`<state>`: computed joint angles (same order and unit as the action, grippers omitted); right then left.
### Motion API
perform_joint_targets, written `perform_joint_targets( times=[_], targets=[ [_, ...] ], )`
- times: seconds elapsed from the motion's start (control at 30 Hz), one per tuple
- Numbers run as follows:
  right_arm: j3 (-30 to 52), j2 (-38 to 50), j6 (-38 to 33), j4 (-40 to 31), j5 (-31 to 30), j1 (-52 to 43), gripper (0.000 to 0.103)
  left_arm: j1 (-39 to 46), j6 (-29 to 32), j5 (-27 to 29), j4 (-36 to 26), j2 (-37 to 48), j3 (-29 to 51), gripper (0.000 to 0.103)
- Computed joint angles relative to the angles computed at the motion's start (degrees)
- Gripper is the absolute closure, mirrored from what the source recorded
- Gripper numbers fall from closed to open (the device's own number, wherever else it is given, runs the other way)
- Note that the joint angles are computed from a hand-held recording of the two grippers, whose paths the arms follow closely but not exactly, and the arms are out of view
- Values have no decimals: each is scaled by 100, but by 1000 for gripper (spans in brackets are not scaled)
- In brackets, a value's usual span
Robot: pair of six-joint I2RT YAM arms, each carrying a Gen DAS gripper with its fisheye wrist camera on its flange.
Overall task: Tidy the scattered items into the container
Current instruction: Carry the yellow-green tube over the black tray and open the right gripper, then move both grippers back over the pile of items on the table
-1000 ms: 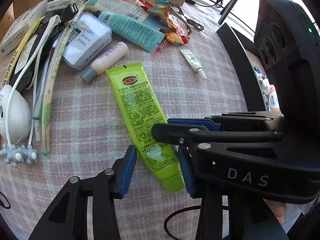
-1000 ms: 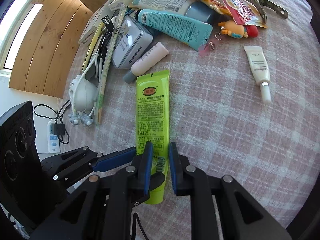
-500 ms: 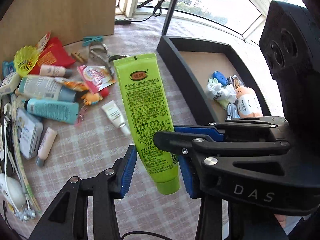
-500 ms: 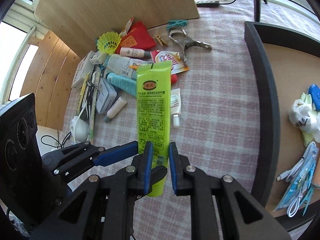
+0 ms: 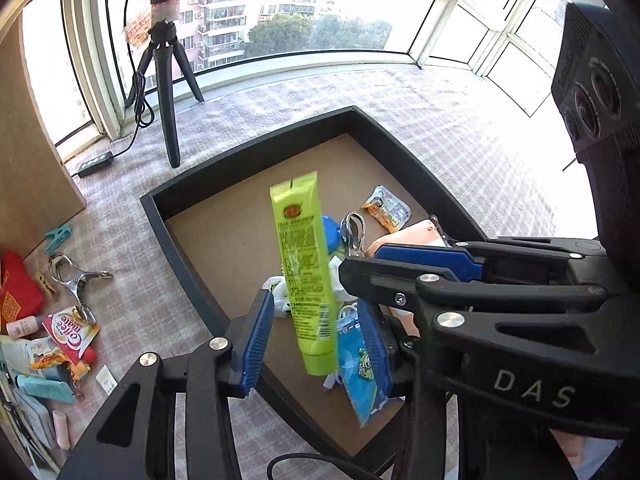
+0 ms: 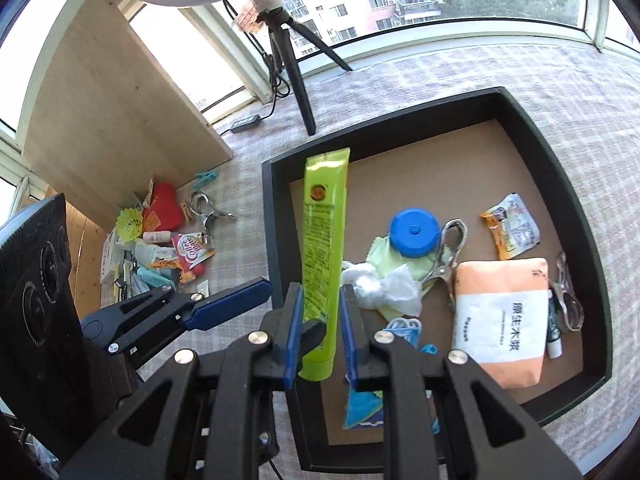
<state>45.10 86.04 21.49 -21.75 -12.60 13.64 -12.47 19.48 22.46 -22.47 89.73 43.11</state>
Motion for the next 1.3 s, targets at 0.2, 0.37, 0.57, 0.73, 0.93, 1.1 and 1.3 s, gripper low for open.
perform_joint_targets(
  times=[0.2,0.37,0.57,0.73,0.93,1.1,1.3],
  targets=[
    [-286,-815,22,-283,623,196,66,84,52,-297,32,-721,-314,61],
    [-399,-1147,182,-392,910,603,64,473,481,-485,-157,-1388,-613,57],
    [-299,-1118,516,-420,1410,1452,64,1418,1187,-324,-458,-1736,-728,55],
    [-10,-866,690,-384,1595,1987,64,2032,1479,-144,-488,-1861,-755,55],
    [373,-391,795,-389,1801,2442,64,2794,1817,65,-563,-1383,-609,54],
    [563,107,813,-205,1968,2789,64,3769,2272,23,-407,-646,-461,54],
    [808,791,757,30,2102,3195,64,5083,2821,-205,-27,416,-26,54]
  ],
)
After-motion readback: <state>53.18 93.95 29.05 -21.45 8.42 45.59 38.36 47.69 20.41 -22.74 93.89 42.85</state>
